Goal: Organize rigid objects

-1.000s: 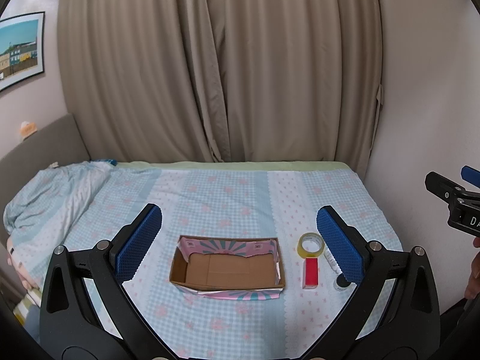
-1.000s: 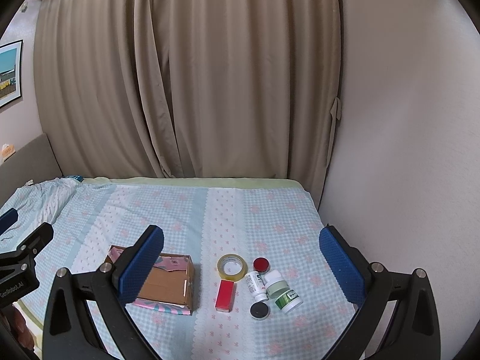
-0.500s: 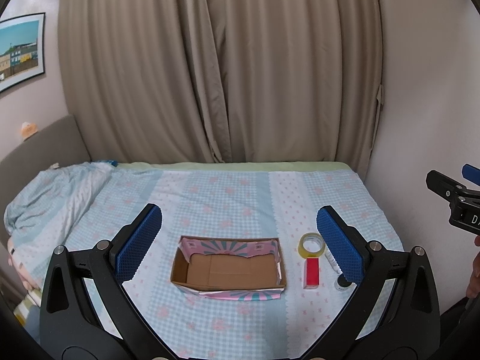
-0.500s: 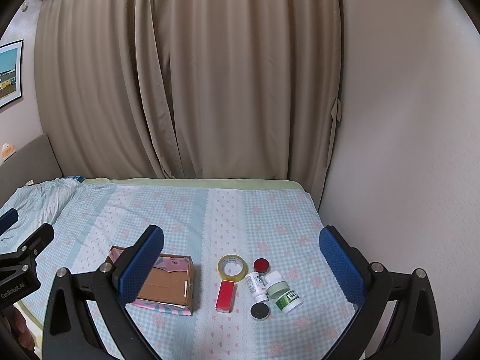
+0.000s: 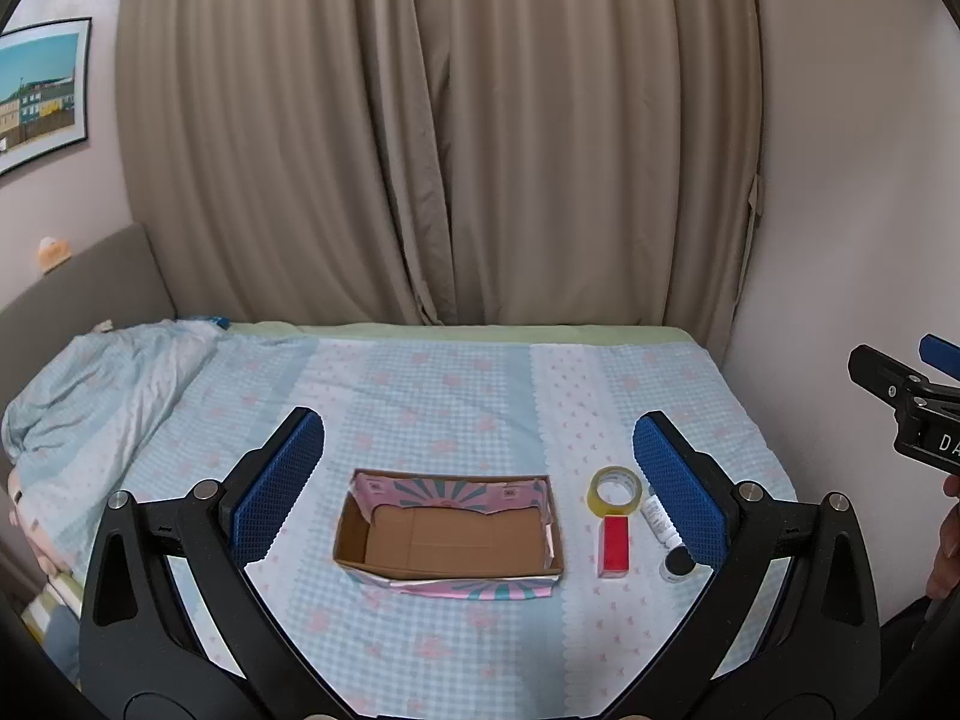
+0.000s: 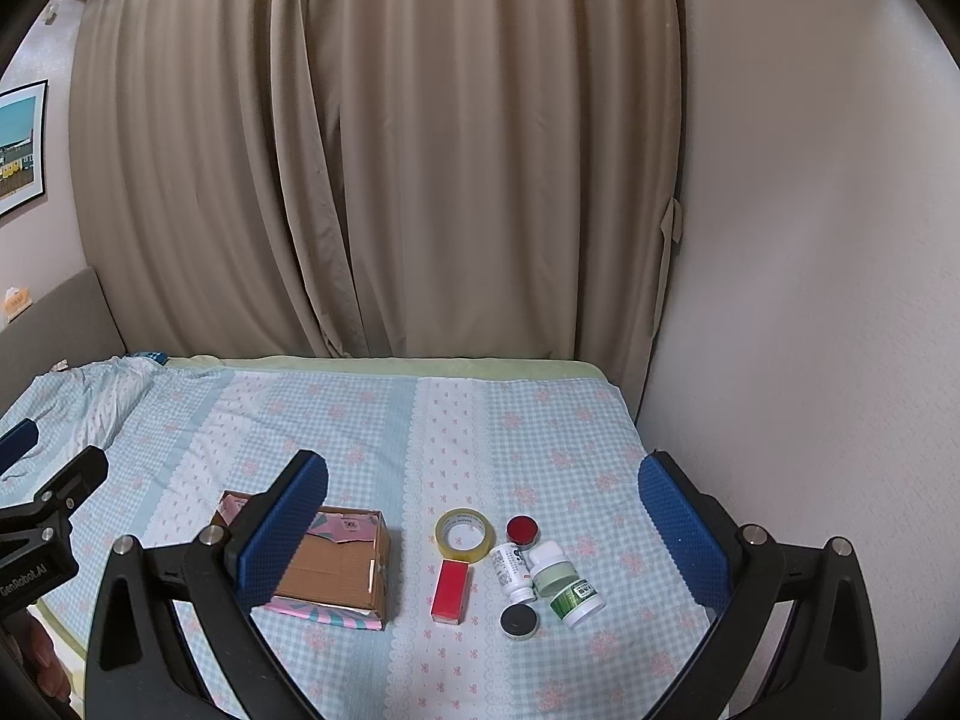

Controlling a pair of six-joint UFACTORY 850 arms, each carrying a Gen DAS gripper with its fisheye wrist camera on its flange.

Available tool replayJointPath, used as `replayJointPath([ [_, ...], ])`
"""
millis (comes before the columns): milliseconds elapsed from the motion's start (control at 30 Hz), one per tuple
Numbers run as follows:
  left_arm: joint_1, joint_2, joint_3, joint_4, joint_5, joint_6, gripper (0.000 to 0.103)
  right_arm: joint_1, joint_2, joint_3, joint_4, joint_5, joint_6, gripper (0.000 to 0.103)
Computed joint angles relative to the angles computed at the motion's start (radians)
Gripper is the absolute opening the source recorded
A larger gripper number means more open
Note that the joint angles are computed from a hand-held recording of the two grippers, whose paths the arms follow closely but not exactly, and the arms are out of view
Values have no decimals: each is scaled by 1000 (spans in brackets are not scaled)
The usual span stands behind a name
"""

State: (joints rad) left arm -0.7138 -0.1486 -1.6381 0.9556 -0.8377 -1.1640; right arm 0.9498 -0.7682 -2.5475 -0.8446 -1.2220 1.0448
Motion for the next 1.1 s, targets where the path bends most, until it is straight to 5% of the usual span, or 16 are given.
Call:
replayJointPath([
  [433, 6, -11, -18, -33, 3, 31, 102, -3, -30, -54, 15, -15, -28, 103],
  [633, 12, -30, -43, -55, 11, 71, 102, -14, 51, 85, -2, 53, 23, 103],
  [900, 37, -188, -192, -216, 42, 212, 102, -65, 174, 314, -9, 111, 99, 103],
  [1100, 43, -401, -401, -412, -19, 359, 102, -156, 235, 485, 98, 183, 90, 103],
])
